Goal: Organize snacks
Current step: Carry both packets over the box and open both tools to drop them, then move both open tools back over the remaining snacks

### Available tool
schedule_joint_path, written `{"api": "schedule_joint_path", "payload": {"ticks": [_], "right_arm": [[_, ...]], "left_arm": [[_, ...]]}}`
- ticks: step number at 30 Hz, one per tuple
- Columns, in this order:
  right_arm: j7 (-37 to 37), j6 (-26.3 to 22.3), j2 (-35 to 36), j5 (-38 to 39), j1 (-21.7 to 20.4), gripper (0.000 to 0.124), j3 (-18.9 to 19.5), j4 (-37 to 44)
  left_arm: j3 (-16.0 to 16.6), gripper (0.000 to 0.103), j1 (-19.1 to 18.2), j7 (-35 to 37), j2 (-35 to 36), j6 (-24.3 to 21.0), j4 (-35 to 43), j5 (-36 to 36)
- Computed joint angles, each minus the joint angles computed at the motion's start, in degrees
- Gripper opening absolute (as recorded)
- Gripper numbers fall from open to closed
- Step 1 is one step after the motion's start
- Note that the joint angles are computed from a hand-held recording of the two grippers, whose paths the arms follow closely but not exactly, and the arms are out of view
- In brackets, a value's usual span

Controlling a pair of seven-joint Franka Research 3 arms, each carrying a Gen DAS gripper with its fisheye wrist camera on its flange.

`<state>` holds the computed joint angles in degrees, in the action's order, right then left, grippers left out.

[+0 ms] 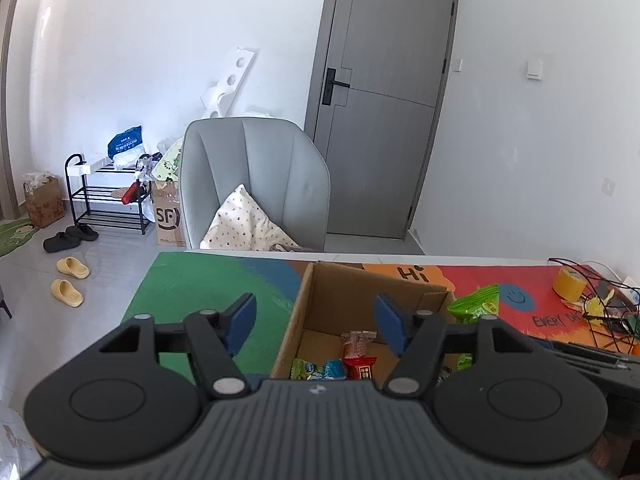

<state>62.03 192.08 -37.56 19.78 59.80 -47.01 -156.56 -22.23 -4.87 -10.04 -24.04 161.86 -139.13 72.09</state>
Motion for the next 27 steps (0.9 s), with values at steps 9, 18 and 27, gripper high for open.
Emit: {"api": "schedule_joint_path", "payload": {"ticks": [9,18,27], "right_arm": [[-2.25,-1.44,-1.78,0.92,4.32,0.052,-2.39,0.82],[-0.83,1.0,-3.5,1.62,-5.72,0.082,3.53,-3.35],[0.75,0.65,-4.84,0.29,-16.8,0.096,8.66,-7.02]], "left_arm": [[-0.35,0.082,0.49,-0.84,-4.51,-0.78,-2.75,-1.14],[-2.89,0.096,1.48,-3.17,-5.26,-0.99,-2.96,-1.15],[-4.52,0.1,0.13,-7.1,-2.67,-0.12,-0.81,2.09]]}}
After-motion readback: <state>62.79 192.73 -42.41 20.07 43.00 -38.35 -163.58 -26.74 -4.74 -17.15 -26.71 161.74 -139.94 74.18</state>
